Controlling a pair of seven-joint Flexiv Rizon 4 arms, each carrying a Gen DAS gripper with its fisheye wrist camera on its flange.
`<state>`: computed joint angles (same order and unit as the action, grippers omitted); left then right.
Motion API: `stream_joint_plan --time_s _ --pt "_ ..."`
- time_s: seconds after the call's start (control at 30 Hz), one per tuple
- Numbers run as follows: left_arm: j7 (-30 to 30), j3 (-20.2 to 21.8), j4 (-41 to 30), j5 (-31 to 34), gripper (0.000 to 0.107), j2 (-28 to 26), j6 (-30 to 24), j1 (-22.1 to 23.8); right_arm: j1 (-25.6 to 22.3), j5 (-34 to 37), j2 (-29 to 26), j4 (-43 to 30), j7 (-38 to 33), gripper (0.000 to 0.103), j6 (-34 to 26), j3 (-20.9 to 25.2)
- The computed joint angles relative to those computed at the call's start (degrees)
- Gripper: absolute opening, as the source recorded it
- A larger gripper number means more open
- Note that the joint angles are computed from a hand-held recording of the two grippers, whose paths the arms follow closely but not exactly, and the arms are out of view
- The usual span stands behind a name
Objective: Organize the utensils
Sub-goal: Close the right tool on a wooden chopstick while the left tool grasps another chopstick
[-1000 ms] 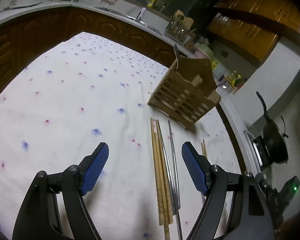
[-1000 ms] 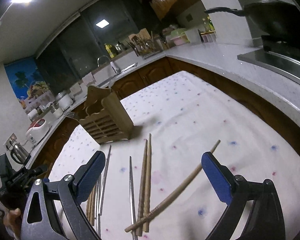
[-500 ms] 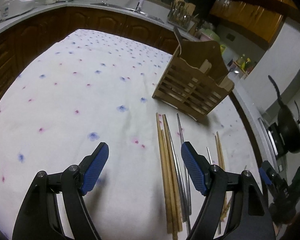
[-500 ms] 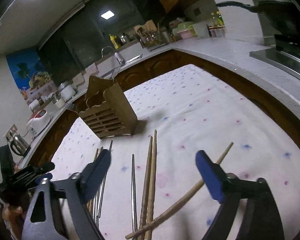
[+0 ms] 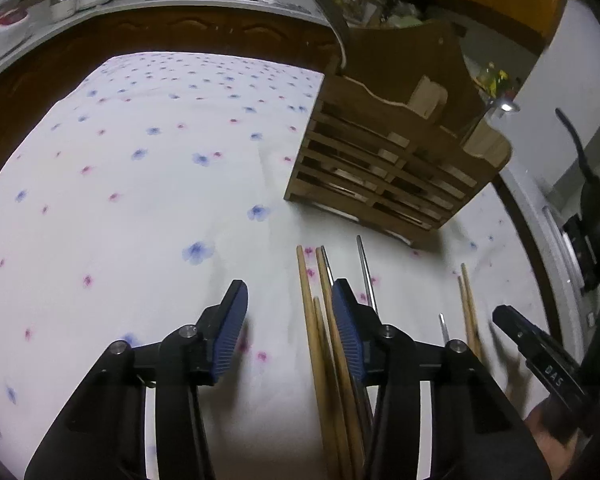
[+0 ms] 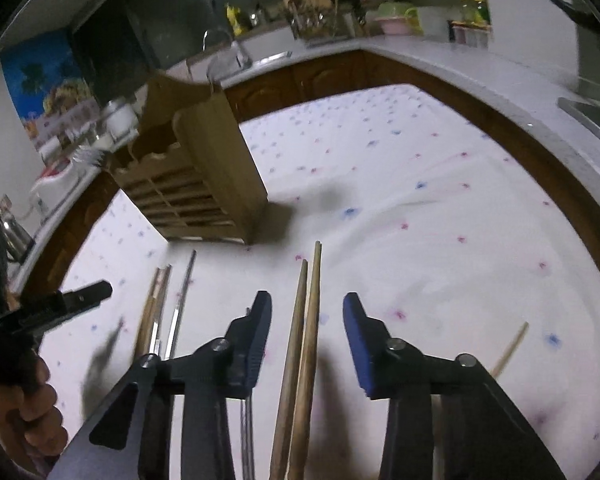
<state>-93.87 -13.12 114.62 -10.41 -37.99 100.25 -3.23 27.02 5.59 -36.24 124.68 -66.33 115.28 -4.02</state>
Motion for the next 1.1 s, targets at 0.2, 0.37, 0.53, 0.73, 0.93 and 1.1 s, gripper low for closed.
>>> stream_joint_plan --time_s 0.2,0.37,0.53,0.73,0.93,1.1 --pt "2.36 3.81 -5.73 -0.95 0.028 -2.72 -6.22 -3.89 -1.85 -3.1 -2.03 -3.63 1.47 0.026 -5.58 0.2" --pt "3.97 5.71 -8.04 -1.47 0.02 -4.23 -8.82 -5.7 -2.55 -5.82 -3.37 -5.74 2.69 0.017 -8.89 -0.27" --pt "4.44 8.31 -9.54 -1.42 0.011 -4.65 -10.12 -8.02 3.03 -6.21 -4.44 -6.61 2.43 0.017 -9.81 -6.33" --pt "6.35 1.76 -6.94 -2.53 0.006 -4.18 -8.41 -1.95 2.51 -6.51 -4.69 -7.28 2.46 0.007 -10.08 -6.29" --pt "6.85 -9.08 1.19 -1.3 0.005 -0.85 -1.12 8.03 -3.89 -6.38 -1.89 -4.36 3.13 0.005 -3.78 1.21" --pt "3.62 -16.62 7.16 3.91 0.005 2.77 4.38 15.7 -3.95 -4.86 1.99 -0.94 1.93 0.005 0.93 2.93"
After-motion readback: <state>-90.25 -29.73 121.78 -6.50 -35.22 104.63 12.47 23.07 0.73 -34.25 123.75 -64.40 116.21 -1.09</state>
